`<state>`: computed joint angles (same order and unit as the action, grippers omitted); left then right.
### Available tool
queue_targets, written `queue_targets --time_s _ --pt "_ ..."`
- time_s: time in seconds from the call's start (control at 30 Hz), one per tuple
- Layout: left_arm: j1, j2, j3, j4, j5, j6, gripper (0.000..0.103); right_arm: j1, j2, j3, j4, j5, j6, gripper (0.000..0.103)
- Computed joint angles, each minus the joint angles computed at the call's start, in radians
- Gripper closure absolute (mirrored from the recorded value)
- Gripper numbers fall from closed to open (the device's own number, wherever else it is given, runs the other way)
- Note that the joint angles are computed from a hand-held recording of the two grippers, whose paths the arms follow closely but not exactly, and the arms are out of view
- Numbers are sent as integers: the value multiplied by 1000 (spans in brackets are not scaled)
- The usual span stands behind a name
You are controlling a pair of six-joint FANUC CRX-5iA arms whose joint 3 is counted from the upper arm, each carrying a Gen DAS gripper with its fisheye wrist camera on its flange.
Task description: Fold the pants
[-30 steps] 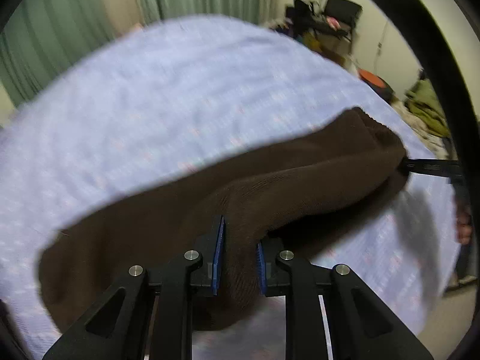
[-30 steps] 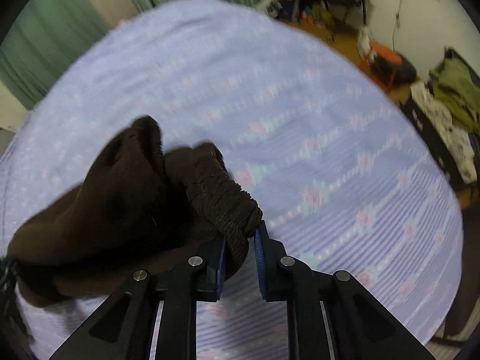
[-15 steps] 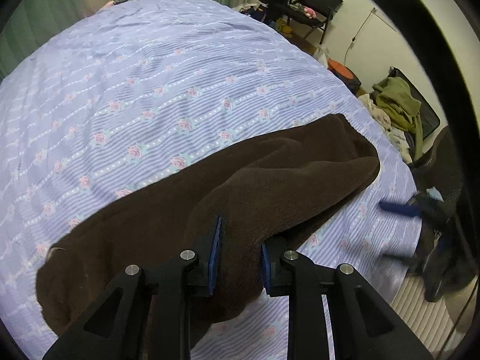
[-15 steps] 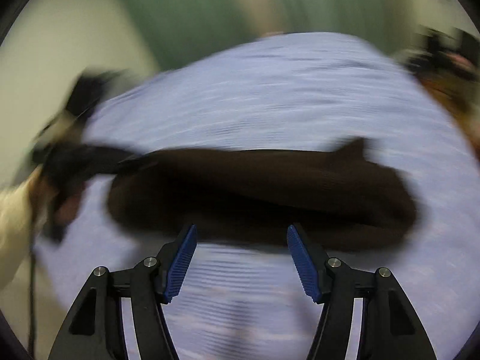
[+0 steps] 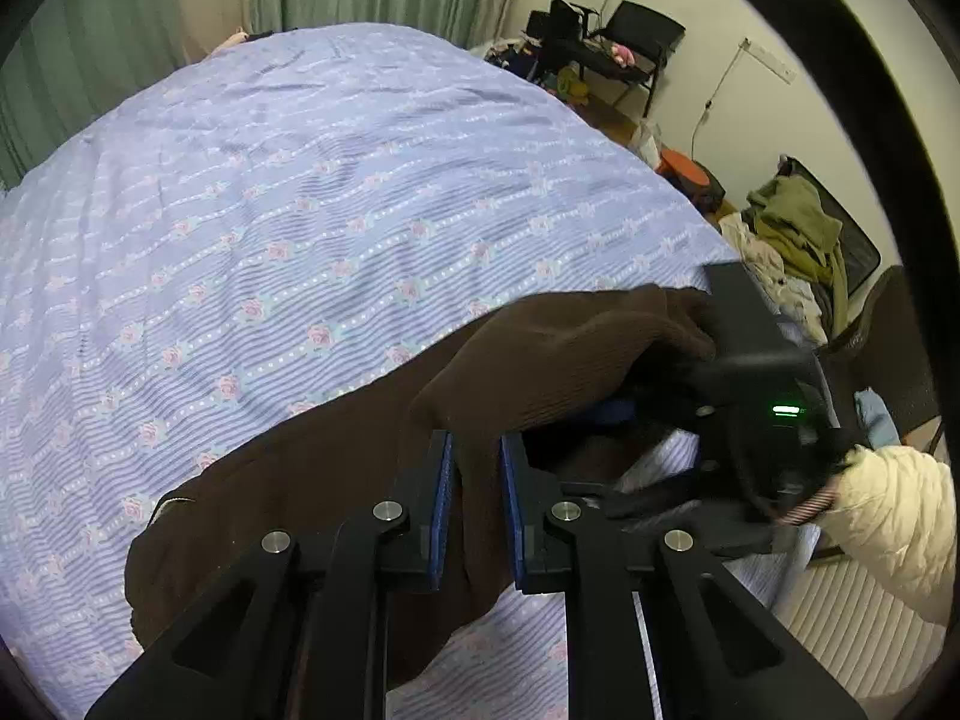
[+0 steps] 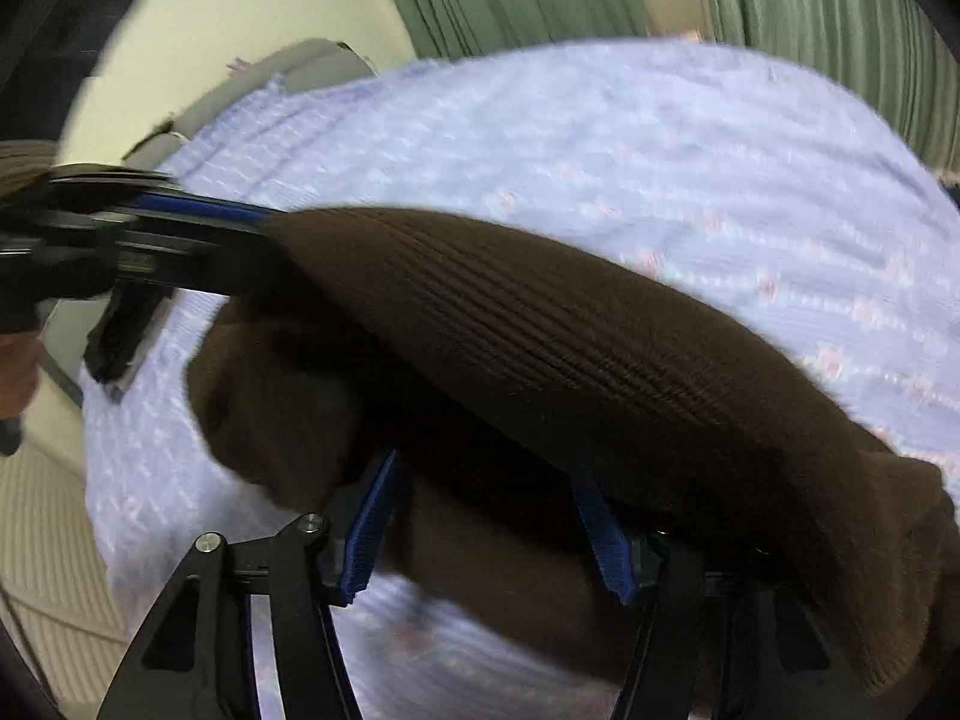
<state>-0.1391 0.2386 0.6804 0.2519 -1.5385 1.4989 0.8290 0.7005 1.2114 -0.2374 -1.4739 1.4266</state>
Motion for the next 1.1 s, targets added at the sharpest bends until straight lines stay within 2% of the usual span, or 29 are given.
queue_targets --time_s 0.07,0.13,0.2,0.27,0.3,0.33,0.4,0.43,0.5,0.6,0.67,0.8,0.9,0.93,0.97,1.0,1.03,1.1 --pt "-1 -5 -14 2 13 7 86 -20 13 9 -60 -41 -19 54" --pt "2 -8 -27 2 12 24 86 -26 -13 -58 -101 -53 -29 62" --pt "-2 -23 -40 -29 10 49 85 -16 -105 -219 -108 5 7 70" --pt "1 -64 -80 -68 26 82 70 -4 -175 -327 -101 35 -6 71" --pt "-3 -93 -100 -116 29 116 54 2 -195 -356 -92 46 -24 72" --pt "-6 -140 -131 -187 36 169 47 10 -201 -366 -73 51 -42 72" --pt "-4 -219 -188 -292 35 243 42 36 -227 -395 -14 83 -78 73" --pt "1 -262 -221 -343 28 284 34 59 -243 -411 40 104 -106 73" --pt "23 -326 -287 -387 25 316 30 90 -289 -466 103 178 -142 72" --pt "54 -382 -373 -425 1 317 30 111 -310 -471 97 215 -125 72" --pt "75 -404 -429 -411 22 321 30 135 -293 -446 120 211 -76 72" --pt "195 -440 -557 -313 113 345 30 143 -223 -367 139 165 -60 72" --pt "273 -445 -658 -173 193 363 30 139 -177 -299 123 121 -86 72" --pt "303 -439 -700 -98 216 353 36 143 -161 -274 129 112 -91 72" --pt "311 -433 -715 -75 223 366 42 146 -158 -274 138 114 -99 72" --pt "318 -427 -723 -57 227 385 59 146 -155 -266 138 103 -123 72" --pt "309 -417 -699 -76 216 403 68 144 -153 -260 130 94 -140 72" --pt "256 -408 -605 -193 177 428 75 148 -163 -269 126 91 -156 72"
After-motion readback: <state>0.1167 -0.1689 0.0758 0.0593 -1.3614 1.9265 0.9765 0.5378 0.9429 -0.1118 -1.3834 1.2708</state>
